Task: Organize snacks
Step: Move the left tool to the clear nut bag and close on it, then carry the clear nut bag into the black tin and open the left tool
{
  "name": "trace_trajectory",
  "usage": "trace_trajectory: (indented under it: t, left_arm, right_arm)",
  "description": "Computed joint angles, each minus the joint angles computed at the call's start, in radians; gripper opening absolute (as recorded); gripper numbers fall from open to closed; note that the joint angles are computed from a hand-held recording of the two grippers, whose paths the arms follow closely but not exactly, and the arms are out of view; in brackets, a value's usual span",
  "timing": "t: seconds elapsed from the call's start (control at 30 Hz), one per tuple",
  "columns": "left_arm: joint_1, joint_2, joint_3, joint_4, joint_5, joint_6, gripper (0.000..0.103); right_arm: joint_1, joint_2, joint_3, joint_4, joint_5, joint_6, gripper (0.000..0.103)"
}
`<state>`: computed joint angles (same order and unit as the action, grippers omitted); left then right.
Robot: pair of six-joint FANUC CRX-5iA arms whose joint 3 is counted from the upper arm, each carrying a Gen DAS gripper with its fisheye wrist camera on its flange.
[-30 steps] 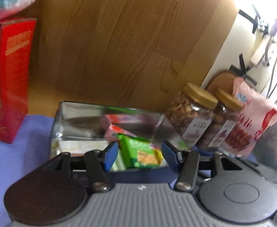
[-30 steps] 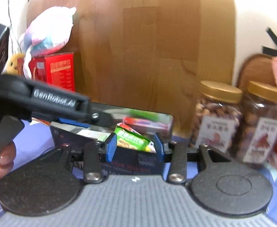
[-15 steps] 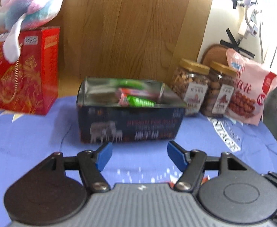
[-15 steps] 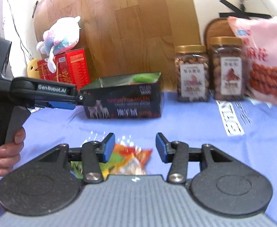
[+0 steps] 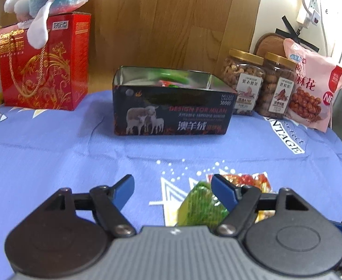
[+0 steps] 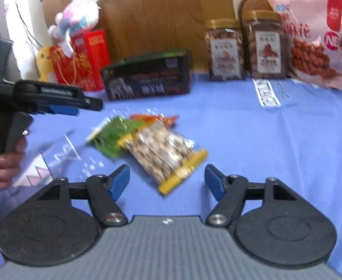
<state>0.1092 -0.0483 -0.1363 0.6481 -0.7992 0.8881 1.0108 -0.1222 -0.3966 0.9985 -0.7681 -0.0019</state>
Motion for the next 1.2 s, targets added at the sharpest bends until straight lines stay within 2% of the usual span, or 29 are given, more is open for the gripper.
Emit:
trace_trajectory:
  t: [0.13,0.2,0.33,0.5,0.57,0.63,0.7,0.83,0.87,0.93,0.97,1.03,1.13,1.2]
  left_arm:
    - [0.008,-0.008,-0.011,-0.02,0.003,0.008,0.075]
    - [0.013,-0.012,-0.018,-0.022,0.006,0.007,0.075]
    - [0.034,-0.016,-0.039,0.007,0.003,-0.003,0.076]
    - [0.063,-0.009,-0.049,0.049,-0.025,0.001,0.076]
    - [0.078,-0.009,-0.057,0.086,-0.048,-0.02,0.076]
    - [0.093,-0.015,-0.075,0.143,-0.075,-0.064,0.076]
    - [0.104,-0.015,-0.086,0.19,-0.113,-0.111,0.078]
    - [0.112,-0.001,-0.093,0.233,-0.209,-0.169,0.078]
    - [0.111,0.006,-0.092,0.237,-0.232,-0.174,0.078]
    - [0.104,0.017,-0.098,0.248,-0.267,-0.196,0.073]
    - [0.095,0.003,-0.119,0.254,-0.244,-0.225,0.072]
    - [0.079,-0.014,-0.136,0.245,-0.225,-0.272,0.058]
    - [0.083,-0.011,-0.127,0.245,-0.252,-0.268,0.043]
    - [0.094,-0.011,-0.122,0.258,-0.27,-0.26,0.037]
  right_arm:
    - [0.0,0.021,0.022,-0.021,-0.018,0.03,0.07]
    - [-0.006,0.039,0.044,-0.034,-0.011,0.064,0.057]
    - [-0.013,0.087,0.095,-0.036,0.018,0.148,0.046]
    - [-0.015,0.144,0.152,-0.048,0.082,0.258,0.046]
    - [-0.017,0.14,0.145,-0.033,0.102,0.254,0.046]
    - [-0.017,0.13,0.137,-0.035,0.095,0.25,0.05]
    - [-0.018,0.115,0.124,-0.045,0.086,0.244,0.064]
    - [-0.013,0.107,0.131,-0.131,0.087,0.307,0.066]
    - [-0.014,0.106,0.121,-0.113,0.094,0.302,0.066]
    - [-0.009,0.124,0.129,-0.095,0.095,0.32,0.063]
    - [-0.008,0.129,0.131,-0.09,0.103,0.334,0.054]
    - [-0.008,0.139,0.129,-0.06,0.124,0.325,0.047]
    - [-0.001,0.158,0.129,0.004,0.114,0.301,0.032]
    - [-0.004,0.158,0.124,0.031,0.116,0.278,0.028]
